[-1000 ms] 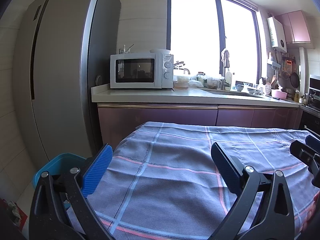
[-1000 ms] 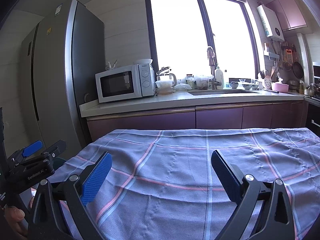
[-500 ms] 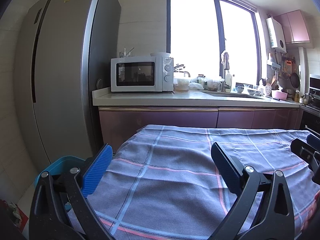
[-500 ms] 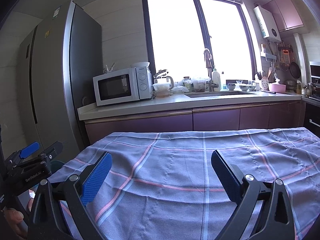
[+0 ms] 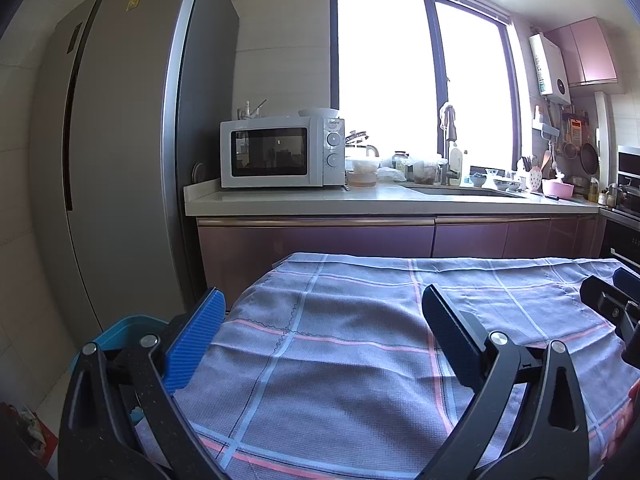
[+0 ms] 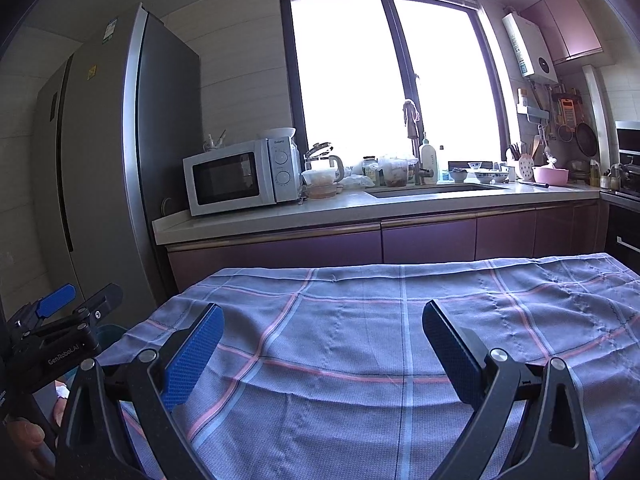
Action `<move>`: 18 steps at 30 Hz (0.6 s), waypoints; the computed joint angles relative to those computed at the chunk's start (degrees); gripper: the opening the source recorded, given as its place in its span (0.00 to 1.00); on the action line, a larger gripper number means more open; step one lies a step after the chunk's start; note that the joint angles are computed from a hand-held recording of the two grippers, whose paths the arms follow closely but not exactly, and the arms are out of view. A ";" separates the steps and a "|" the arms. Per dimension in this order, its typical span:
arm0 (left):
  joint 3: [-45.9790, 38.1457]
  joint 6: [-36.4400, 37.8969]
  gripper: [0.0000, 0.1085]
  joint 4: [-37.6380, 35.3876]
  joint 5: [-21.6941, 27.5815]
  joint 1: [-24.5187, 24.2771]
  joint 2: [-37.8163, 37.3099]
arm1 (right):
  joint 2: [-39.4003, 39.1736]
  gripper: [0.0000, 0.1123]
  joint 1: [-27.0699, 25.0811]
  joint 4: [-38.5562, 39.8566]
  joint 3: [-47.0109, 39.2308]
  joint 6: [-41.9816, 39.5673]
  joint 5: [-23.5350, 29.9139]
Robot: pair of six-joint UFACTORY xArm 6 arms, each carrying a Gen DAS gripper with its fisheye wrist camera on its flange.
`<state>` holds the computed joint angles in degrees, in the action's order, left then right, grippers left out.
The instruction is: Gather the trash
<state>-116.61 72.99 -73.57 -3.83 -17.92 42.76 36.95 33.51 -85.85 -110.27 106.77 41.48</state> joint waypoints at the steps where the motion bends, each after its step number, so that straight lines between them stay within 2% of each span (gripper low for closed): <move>1: -0.08 -0.09 0.90 0.11 0.05 0.04 0.07 | -0.07 0.86 0.02 -0.17 0.08 0.21 0.10; 18: 0.24 1.61 0.90 -1.60 -0.47 -0.24 -0.34 | -0.15 0.86 -0.25 -0.31 0.30 0.14 -0.14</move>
<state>-116.37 74.61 -75.17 -4.30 -18.15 42.42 36.80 33.26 -86.17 -109.97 106.91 41.33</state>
